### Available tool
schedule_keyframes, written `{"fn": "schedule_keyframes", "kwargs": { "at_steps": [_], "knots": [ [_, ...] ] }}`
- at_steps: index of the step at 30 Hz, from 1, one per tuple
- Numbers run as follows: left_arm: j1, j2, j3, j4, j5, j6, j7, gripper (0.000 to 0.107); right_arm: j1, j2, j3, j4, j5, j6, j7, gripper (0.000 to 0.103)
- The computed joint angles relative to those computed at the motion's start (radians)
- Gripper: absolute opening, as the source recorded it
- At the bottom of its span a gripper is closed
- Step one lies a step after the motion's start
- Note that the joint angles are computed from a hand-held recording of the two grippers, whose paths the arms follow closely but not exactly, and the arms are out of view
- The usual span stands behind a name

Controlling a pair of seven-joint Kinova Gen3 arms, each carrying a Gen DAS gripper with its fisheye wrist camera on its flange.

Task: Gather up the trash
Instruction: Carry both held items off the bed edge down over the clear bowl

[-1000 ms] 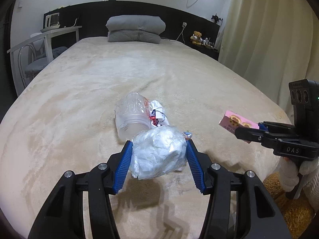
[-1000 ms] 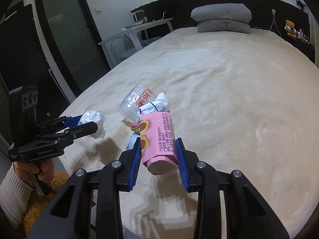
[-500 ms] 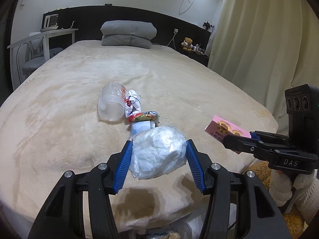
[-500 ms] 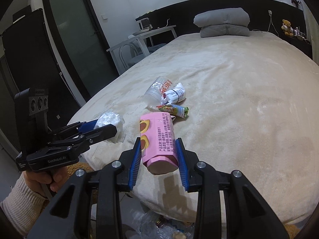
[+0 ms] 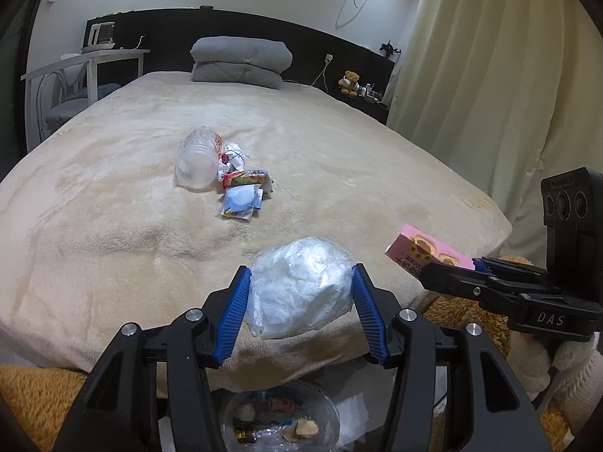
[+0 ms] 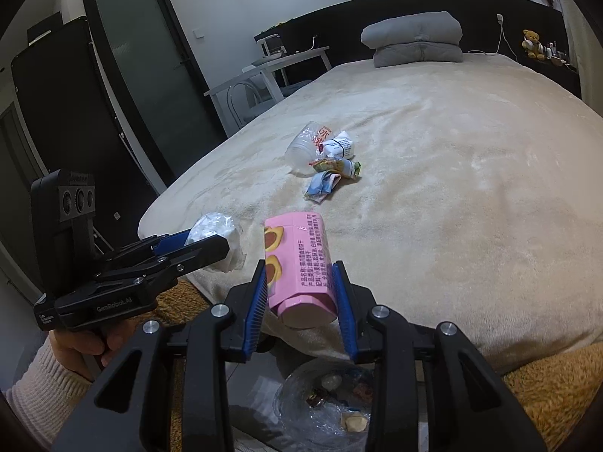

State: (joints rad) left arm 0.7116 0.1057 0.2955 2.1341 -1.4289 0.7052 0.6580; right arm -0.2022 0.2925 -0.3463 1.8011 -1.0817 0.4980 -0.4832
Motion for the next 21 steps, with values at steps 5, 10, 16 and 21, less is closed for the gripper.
{"fn": "schedule_keyframes", "kwargs": {
  "at_steps": [5,10,16,21],
  "knots": [
    [0.048,0.011,0.024,-0.005,0.028,0.078,0.017,0.053,0.0,-0.033,0.013,0.047,-0.02,0.012,0.001,0.035],
    [0.084,0.025,0.034,0.005,0.031,0.101,0.067,0.053,-0.018,-0.035,0.041,0.062,0.006,0.044,-0.048,0.035],
    [0.101,0.054,0.022,-0.003,0.103,0.066,0.034,0.053,-0.047,-0.033,0.058,0.074,0.096,0.044,-0.132,0.035],
    [0.086,0.059,-0.004,0.017,0.144,-0.032,0.044,0.053,-0.089,0.005,0.085,0.043,0.254,0.068,-0.299,0.035]
  ]
}}
